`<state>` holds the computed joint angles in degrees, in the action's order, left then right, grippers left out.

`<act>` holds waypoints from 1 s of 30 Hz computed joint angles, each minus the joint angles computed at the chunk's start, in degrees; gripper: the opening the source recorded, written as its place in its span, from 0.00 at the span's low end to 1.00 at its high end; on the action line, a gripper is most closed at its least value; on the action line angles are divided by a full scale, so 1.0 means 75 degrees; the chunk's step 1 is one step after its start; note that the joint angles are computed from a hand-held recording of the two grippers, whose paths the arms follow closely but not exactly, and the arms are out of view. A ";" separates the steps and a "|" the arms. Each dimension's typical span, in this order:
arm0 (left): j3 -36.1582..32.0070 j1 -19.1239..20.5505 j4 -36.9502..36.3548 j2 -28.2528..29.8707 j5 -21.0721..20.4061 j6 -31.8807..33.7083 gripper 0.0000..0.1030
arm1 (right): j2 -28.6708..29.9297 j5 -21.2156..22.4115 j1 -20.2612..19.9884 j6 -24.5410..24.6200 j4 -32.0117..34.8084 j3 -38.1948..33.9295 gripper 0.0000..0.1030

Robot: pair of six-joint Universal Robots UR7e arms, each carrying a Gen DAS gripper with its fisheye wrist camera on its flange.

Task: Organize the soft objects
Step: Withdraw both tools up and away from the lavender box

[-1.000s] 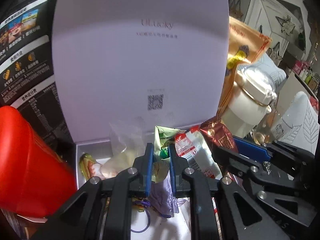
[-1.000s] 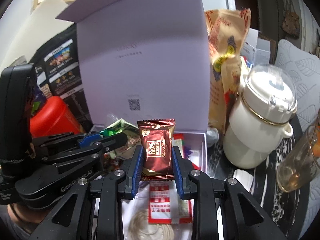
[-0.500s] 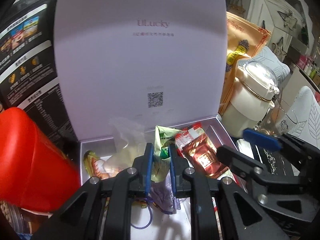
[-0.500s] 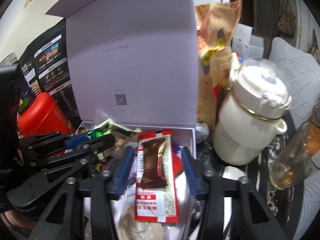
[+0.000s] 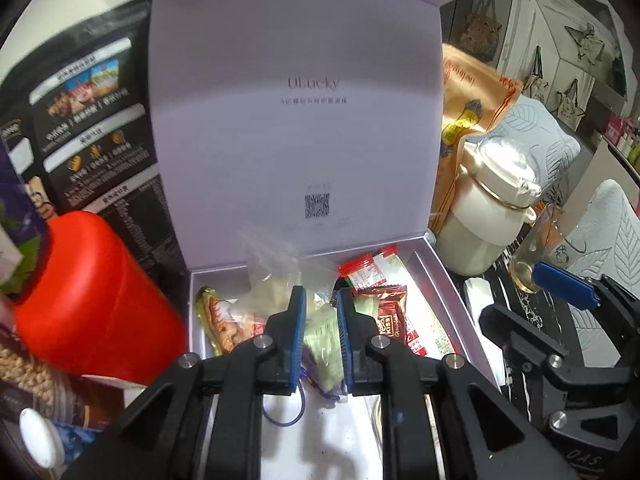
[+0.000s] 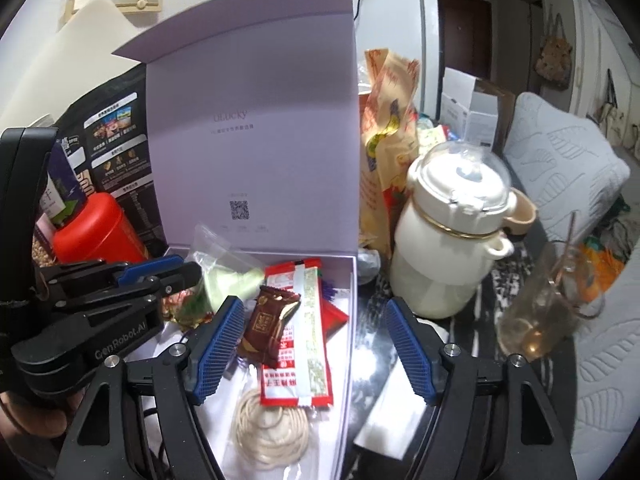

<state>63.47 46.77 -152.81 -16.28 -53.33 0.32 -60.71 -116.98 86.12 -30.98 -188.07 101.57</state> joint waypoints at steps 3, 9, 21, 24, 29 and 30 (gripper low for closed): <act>0.0126 -0.0066 0.0028 -0.0126 0.0113 -0.0087 0.15 | -0.0159 -0.0105 0.0075 0.0025 -0.0107 0.0168 0.72; 0.0580 -0.0240 -0.0235 -0.0437 0.0148 -0.0130 0.15 | -0.0482 -0.0251 0.0211 -0.0017 -0.0456 0.0515 0.72; 0.1880 -0.0769 -0.1473 -0.1367 0.0394 0.0112 0.15 | -0.1097 -0.0368 0.0722 -0.0231 -0.1266 0.1202 0.72; 0.2282 -0.0932 -0.1760 -0.1640 0.0593 0.0224 0.20 | -0.1247 -0.0368 0.0855 -0.0254 -0.1493 0.1408 0.74; 0.2961 -0.1124 -0.2526 -0.2004 0.0831 0.0480 1.00 | -0.1483 -0.0457 0.1090 -0.0372 -0.1934 0.1804 0.76; 0.3097 -0.1163 -0.2577 -0.2090 0.0875 0.0473 1.00 | -0.1524 -0.0499 0.1141 -0.0396 -0.2049 0.1895 0.76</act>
